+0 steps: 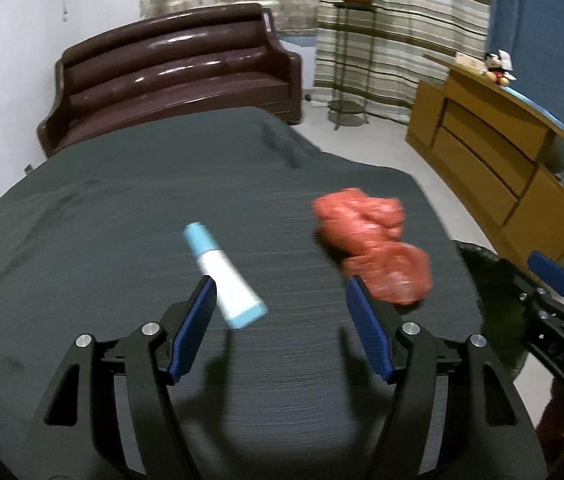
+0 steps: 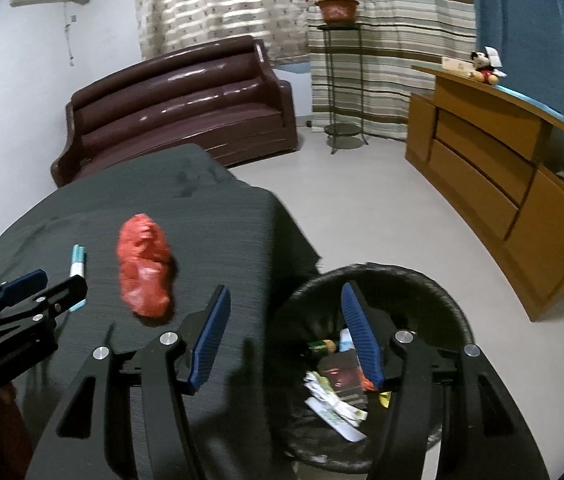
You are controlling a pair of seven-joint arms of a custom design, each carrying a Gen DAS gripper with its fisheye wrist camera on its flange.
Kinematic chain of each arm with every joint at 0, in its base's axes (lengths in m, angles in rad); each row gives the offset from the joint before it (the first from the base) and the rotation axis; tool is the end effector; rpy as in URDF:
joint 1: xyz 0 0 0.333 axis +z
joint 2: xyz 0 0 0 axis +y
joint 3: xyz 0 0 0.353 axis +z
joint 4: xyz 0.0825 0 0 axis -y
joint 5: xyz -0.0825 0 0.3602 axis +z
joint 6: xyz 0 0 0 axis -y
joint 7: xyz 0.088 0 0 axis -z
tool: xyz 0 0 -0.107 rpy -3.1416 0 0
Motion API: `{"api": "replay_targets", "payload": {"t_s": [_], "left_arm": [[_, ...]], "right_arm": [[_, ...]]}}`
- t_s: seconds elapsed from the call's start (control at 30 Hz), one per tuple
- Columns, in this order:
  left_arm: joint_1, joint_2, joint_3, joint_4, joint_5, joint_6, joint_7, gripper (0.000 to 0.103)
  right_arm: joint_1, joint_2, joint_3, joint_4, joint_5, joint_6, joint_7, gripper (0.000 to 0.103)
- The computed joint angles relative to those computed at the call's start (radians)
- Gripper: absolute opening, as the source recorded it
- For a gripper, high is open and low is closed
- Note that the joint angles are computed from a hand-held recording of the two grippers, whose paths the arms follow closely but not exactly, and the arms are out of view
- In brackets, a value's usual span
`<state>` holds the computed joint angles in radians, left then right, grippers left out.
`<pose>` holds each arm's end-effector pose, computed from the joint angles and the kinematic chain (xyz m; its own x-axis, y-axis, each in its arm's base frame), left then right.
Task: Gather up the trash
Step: 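Move both tools back over the red bag and blue-capped tube, then grasp the red plastic bag with the right gripper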
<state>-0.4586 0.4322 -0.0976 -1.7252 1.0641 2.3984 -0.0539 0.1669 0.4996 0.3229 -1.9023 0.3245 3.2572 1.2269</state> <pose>0.5870 -0.3462 0.4096 0.3501 -0.9367 -0.0110 -0.6621 -0.2391 -0.7103 0.6285 0.2592 0.3949 0.4216 -0.8998 -0.1123 -0.6210 -0.1962 -0.7589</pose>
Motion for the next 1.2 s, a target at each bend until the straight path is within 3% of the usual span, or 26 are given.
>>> {"api": "replay_targets", "payload": {"t_s": [0.23,0.4,0.87,0.97,1.2], "left_arm": [[0.037,-0.067,0.000,-0.101,0.004,-0.009,-0.058,0.066],[0.069,-0.098,-0.010,-0.151,0.001,-0.013,-0.084,0.066],[0.120,-0.110,-0.020,-0.180,0.010,0.040,-0.108,0.070],[0.121,-0.099,-0.018,-0.170,0.008,0.055,-0.094,0.070],[0.118,-0.048,-0.010,-0.104,-0.044,0.065,-0.012,0.070]], "right_arm": [[0.012,0.024,0.036,0.050,-0.011,-0.031,-0.027,0.057],[0.051,0.047,0.029,0.097,-0.008,-0.059,-0.052,0.059],[0.258,0.118,-0.175,0.278,-0.023,-0.271,0.005,0.058],[0.265,0.117,-0.185,0.281,-0.033,-0.293,0.011,0.046],[0.239,0.104,-0.159,0.254,-0.014,-0.266,-0.007,0.043]]}}
